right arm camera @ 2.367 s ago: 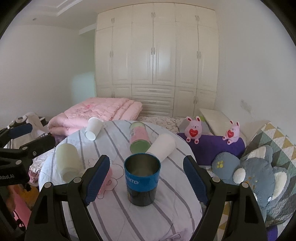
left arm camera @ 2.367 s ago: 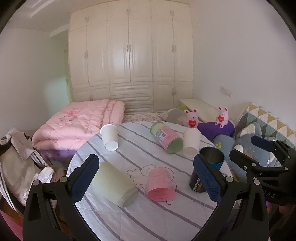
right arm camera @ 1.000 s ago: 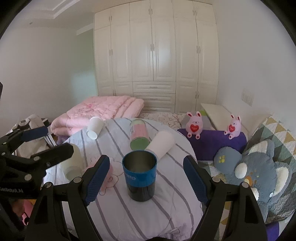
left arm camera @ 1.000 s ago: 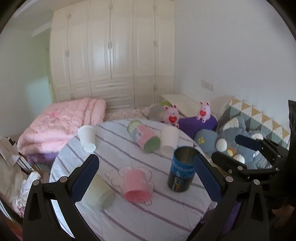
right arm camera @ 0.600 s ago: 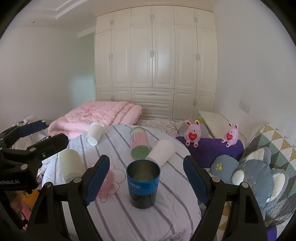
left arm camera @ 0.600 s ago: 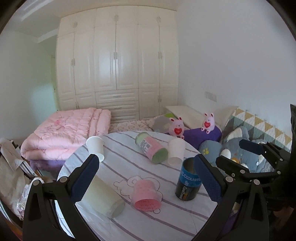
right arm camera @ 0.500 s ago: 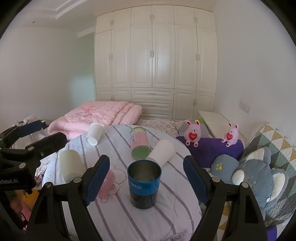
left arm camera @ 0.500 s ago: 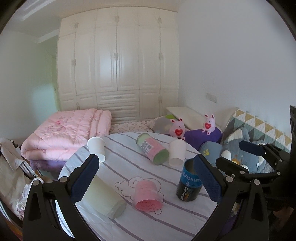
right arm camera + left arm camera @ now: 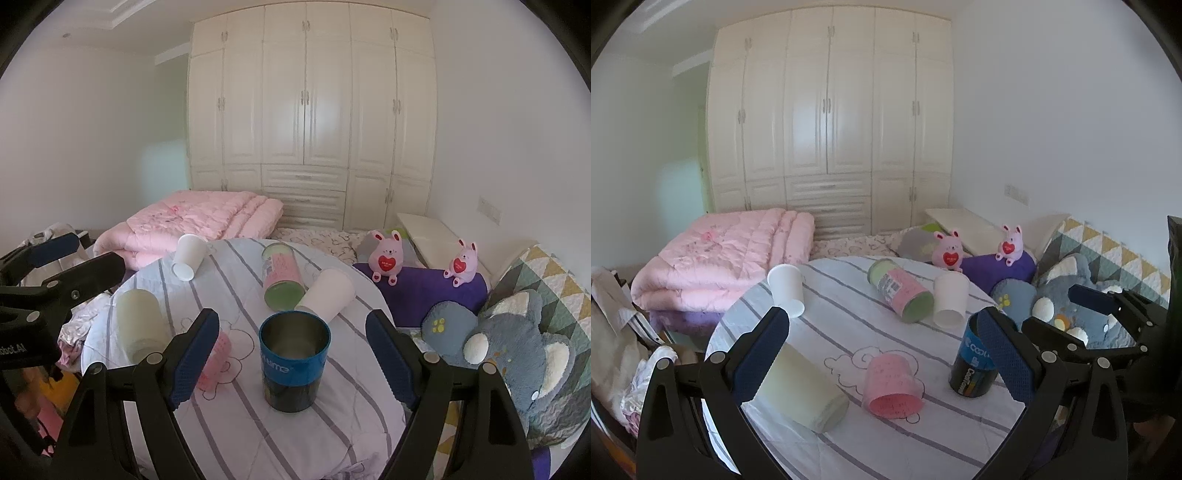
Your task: Flip cup upright
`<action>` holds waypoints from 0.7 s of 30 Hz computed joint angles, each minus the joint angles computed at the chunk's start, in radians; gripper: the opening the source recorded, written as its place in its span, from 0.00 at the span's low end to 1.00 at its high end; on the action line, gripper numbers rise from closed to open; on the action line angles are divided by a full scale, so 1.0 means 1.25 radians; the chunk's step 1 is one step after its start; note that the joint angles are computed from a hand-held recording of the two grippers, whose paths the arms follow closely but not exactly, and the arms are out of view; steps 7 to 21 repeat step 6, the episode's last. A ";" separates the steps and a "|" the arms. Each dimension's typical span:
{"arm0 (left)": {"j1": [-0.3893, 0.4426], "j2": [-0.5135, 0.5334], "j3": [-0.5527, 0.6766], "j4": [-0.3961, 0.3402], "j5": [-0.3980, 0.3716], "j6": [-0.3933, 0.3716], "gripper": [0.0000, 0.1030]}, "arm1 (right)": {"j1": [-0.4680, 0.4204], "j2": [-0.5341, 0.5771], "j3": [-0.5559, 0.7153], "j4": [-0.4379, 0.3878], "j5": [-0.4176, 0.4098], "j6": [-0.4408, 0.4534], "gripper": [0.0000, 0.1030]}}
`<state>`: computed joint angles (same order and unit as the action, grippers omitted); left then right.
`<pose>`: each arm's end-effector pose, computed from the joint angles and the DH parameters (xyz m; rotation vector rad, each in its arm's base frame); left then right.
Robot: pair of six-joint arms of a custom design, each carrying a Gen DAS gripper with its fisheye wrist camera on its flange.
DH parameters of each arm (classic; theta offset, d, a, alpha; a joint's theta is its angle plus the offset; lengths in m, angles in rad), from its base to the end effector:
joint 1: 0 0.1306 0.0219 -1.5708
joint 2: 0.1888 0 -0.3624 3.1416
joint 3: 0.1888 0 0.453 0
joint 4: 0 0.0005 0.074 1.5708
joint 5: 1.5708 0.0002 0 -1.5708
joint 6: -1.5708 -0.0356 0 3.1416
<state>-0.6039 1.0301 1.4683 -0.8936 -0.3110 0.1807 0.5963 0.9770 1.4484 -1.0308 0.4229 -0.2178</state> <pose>0.3384 -0.2209 0.6154 0.2287 1.9947 -0.1871 0.3170 0.1969 0.6127 -0.1472 2.0710 0.0456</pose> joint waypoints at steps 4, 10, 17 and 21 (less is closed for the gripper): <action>0.008 0.007 0.005 -0.010 0.014 0.009 1.00 | -0.002 0.005 0.003 -0.013 0.006 -0.011 0.80; 0.011 0.012 0.008 -0.014 0.018 0.011 1.00 | -0.004 0.007 0.002 -0.018 0.011 -0.015 0.80; 0.011 0.012 0.008 -0.014 0.018 0.011 1.00 | -0.004 0.007 0.002 -0.018 0.011 -0.015 0.80; 0.011 0.012 0.008 -0.014 0.018 0.011 1.00 | -0.004 0.007 0.002 -0.018 0.011 -0.015 0.80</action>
